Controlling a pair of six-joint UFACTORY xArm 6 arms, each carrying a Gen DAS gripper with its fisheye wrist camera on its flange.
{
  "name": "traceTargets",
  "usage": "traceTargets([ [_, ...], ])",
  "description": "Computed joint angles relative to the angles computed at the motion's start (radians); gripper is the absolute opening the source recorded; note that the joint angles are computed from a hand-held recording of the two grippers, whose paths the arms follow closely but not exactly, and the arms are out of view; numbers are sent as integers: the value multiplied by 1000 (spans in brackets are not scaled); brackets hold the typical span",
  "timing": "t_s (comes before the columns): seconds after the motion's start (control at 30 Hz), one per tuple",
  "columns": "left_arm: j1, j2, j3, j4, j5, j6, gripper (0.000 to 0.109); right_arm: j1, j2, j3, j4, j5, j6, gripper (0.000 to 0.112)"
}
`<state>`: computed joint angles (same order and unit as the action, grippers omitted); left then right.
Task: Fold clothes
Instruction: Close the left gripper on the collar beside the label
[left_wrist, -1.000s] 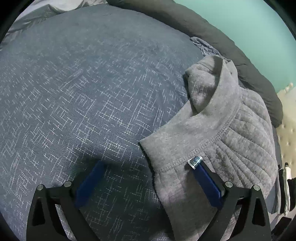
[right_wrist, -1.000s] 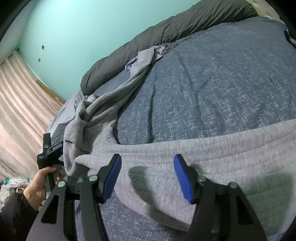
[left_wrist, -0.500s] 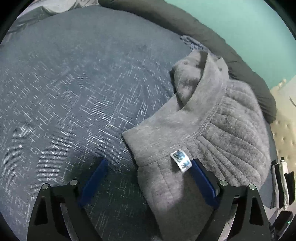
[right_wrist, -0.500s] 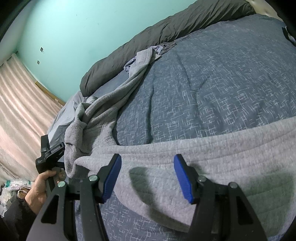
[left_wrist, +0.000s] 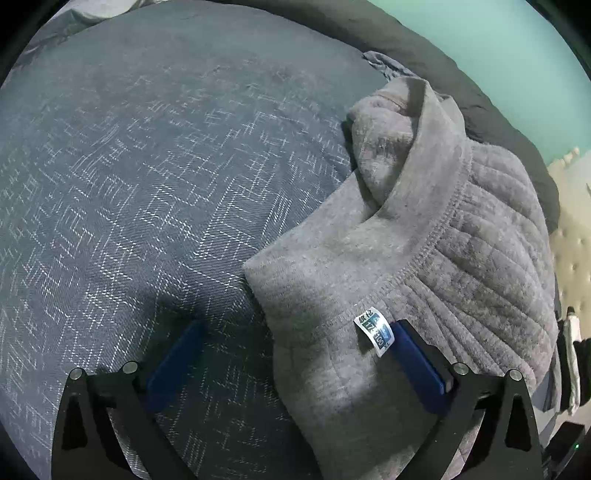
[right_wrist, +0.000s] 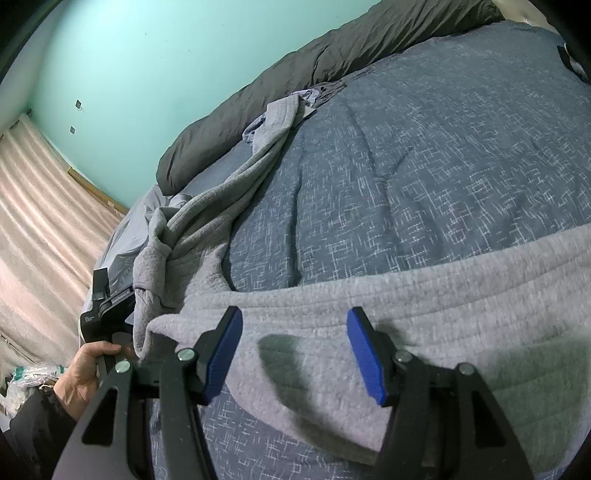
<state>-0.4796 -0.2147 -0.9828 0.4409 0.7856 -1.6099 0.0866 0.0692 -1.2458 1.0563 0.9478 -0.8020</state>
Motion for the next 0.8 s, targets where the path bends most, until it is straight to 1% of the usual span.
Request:
traceTargets([
  [0.07, 15, 32, -33, -6, -5, 26, 102, 1, -1, 2, -1, -2, 1, 60],
  [0.1, 18, 44, -50, -5, 8, 37, 101, 2, -1, 3, -1, -3, 2, 60],
  [0.17, 6, 42, -60, 10, 43, 42, 94, 3, -1, 4, -1, -6, 2, 60],
  [0.23, -2, 62, -94, 22, 76, 55, 73, 5, 0, 3, -2, -8, 6, 60],
  [0.27, -5, 60, -95, 28, 74, 58, 69, 6, 1, 2, -3, -8, 7, 60],
  [0.3, -6, 57, -93, 28, 63, 63, 62, 6, 1, 2, -3, -9, 8, 60],
  [0.33, -5, 54, -88, 23, 44, 70, 52, 6, 2, 1, -3, -9, 9, 60],
  [0.47, -2, 49, -79, 22, 20, 70, 45, 5, 4, 0, -2, -7, 10, 60],
  [0.5, 1, 40, -67, 26, 7, 56, 35, 4, 4, 0, -2, -6, 10, 60],
  [0.53, 4, 28, -53, 34, -7, 37, 30, 4, 5, -1, -1, -6, 10, 60],
  [0.6, -4, 15, -56, 56, 13, 24, 20, 4, 6, -2, 0, -5, 11, 60],
  [0.67, -17, 6, -70, 80, 49, 20, 14, 4, 8, -4, 0, -5, 12, 60],
  [0.8, -68, -23, -106, 144, 147, -6, 11, 3, 9, -7, 5, -2, 16, 60],
])
